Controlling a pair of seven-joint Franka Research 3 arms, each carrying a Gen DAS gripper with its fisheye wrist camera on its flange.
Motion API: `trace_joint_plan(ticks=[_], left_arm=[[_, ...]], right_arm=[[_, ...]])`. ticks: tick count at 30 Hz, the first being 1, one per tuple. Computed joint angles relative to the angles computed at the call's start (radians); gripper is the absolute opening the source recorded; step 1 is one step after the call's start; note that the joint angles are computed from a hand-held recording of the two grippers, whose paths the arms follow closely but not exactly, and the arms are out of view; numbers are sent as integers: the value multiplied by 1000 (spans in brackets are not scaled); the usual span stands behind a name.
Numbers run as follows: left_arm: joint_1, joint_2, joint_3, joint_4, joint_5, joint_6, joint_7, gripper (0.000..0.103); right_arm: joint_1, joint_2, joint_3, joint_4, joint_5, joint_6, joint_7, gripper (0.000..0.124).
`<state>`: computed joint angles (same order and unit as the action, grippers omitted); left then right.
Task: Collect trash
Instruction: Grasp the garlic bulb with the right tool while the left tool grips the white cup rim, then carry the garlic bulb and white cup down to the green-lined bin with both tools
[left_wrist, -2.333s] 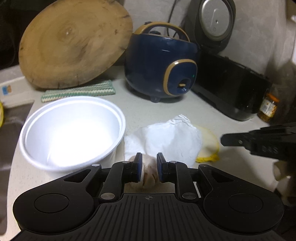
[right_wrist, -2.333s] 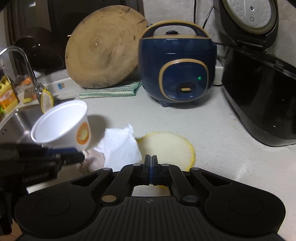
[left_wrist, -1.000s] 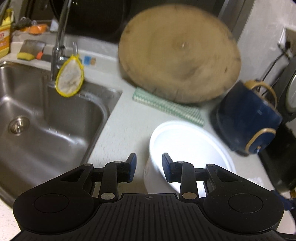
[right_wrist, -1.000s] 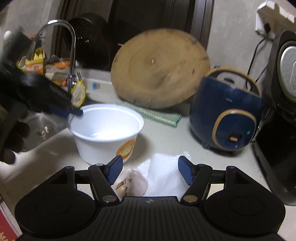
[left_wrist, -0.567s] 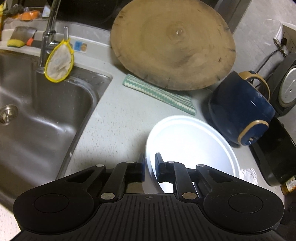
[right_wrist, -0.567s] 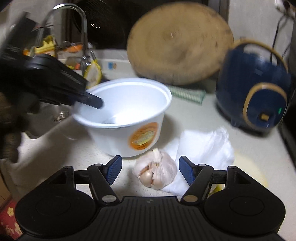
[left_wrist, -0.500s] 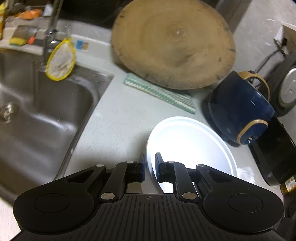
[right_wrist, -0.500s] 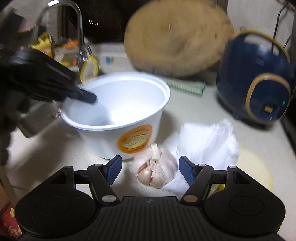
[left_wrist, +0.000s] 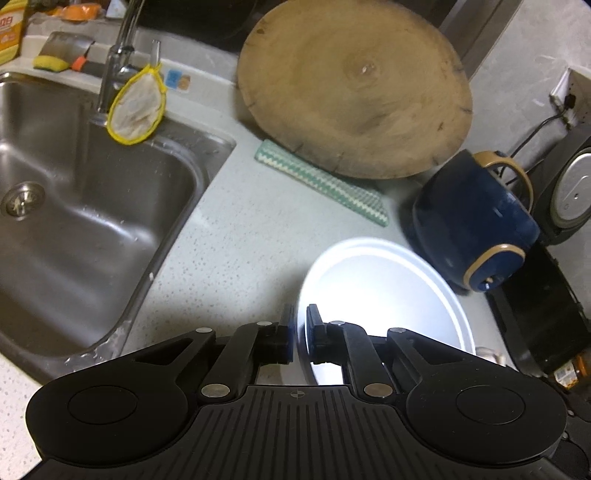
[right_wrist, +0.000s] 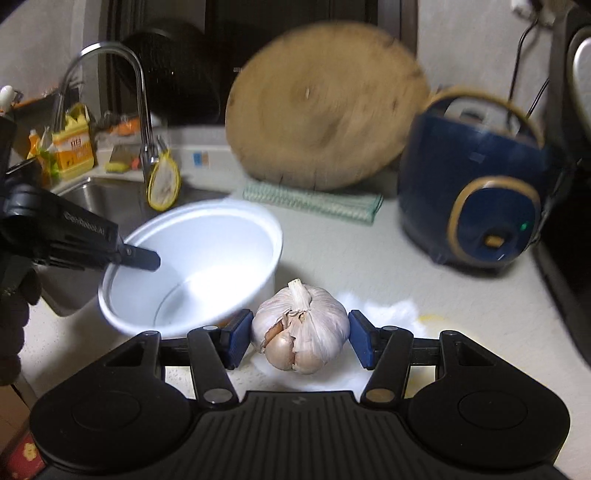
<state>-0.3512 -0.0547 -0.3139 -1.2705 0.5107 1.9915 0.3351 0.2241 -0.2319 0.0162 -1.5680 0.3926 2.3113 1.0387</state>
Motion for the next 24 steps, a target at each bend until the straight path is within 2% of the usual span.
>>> trace_joint_plan(ticks=[8,14,19,24], left_arm=[[0,-68,-16,-72,46,99,28,10],[31,-222,-43,-229,33,157,-33,10],[54,-360,-89,-317,-4,67,-27,10],[68,-522,-133,-413,-48,-36,-27,10]], right_arm=[[-13,-150,8,-170,-34,144,-29,56],[-26,-225,42,-225,-109,104,51,56],[5,-302,49,-270,-109,80,71,56],[23,-435,68,-376,-111,45,92,56]])
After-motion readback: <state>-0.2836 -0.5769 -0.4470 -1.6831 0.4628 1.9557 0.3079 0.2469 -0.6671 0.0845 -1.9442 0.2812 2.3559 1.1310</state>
